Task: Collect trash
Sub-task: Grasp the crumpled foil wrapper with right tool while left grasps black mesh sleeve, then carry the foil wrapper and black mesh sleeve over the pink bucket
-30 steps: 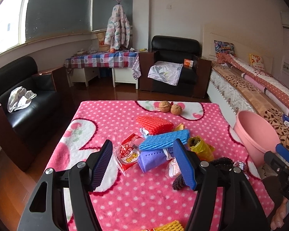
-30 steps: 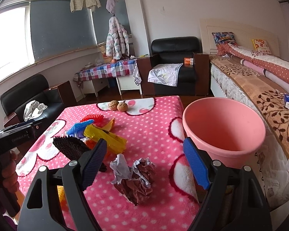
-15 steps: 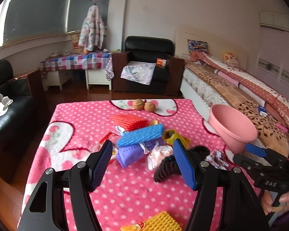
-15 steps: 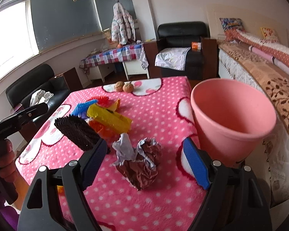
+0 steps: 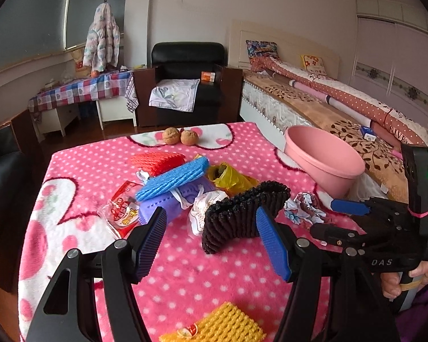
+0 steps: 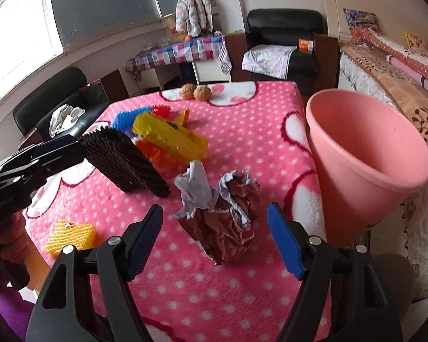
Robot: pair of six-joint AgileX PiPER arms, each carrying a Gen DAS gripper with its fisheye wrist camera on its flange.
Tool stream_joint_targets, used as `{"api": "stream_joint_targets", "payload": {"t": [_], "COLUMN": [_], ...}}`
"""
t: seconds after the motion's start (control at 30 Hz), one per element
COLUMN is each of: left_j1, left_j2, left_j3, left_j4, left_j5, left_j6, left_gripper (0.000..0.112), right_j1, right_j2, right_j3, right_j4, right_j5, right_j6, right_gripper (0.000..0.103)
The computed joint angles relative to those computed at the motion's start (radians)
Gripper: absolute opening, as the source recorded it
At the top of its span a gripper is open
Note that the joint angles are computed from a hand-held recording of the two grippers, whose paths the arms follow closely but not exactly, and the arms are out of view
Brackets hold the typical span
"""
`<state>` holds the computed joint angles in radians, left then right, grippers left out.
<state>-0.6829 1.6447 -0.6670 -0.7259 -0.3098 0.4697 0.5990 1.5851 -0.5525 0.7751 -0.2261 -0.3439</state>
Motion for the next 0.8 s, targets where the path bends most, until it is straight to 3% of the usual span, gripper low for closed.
{"api": "stream_joint_targets", "payload": {"t": [0.17, 0.3, 0.4, 0.57, 0.67, 0.73, 0.8], "left_j1": [0.028, 0.053, 0.067, 0.062, 0.053, 0.047, 0.038], "left_j2": [0.050, 0.076, 0.069, 0.034, 0.012, -0.003, -0.015], "left_j3": [-0.044, -0.059, -0.051, -0.029, -0.032, -0.031, -0.036], "left_j4": [0.085, 0.238, 0.339, 0.378, 0.342, 0.325, 0.294], "left_j5": [0.040, 0.077, 0.081, 0.066, 0.072, 0.071, 0.074], "left_j6": [-0.074, -0.232, -0.329, -0.359, -0.327, -0.313, -0.286], "left_gripper": [0.037, 0.014, 0.010, 0.010, 0.010, 0.010, 0.010], "right_j1": [-0.021, -0.040, -0.051, -0.059, -0.066, -0.068, -0.066], "right_j2": [0.022, 0.041, 0.051, 0.045, 0.026, 0.019, 0.006], "right_j3": [-0.015, -0.020, -0.025, -0.018, -0.004, 0.001, 0.010], "right_j4": [-0.011, -0.109, -0.203, -0.313, -0.402, -0.444, -0.432], "right_j5": [0.032, 0.056, 0.069, 0.067, 0.057, 0.052, 0.040], "right_j6": [0.013, 0.107, 0.191, 0.296, 0.377, 0.413, 0.398], "right_gripper": [0.074, 0.068, 0.059, 0.044, 0.038, 0.027, 0.026]}}
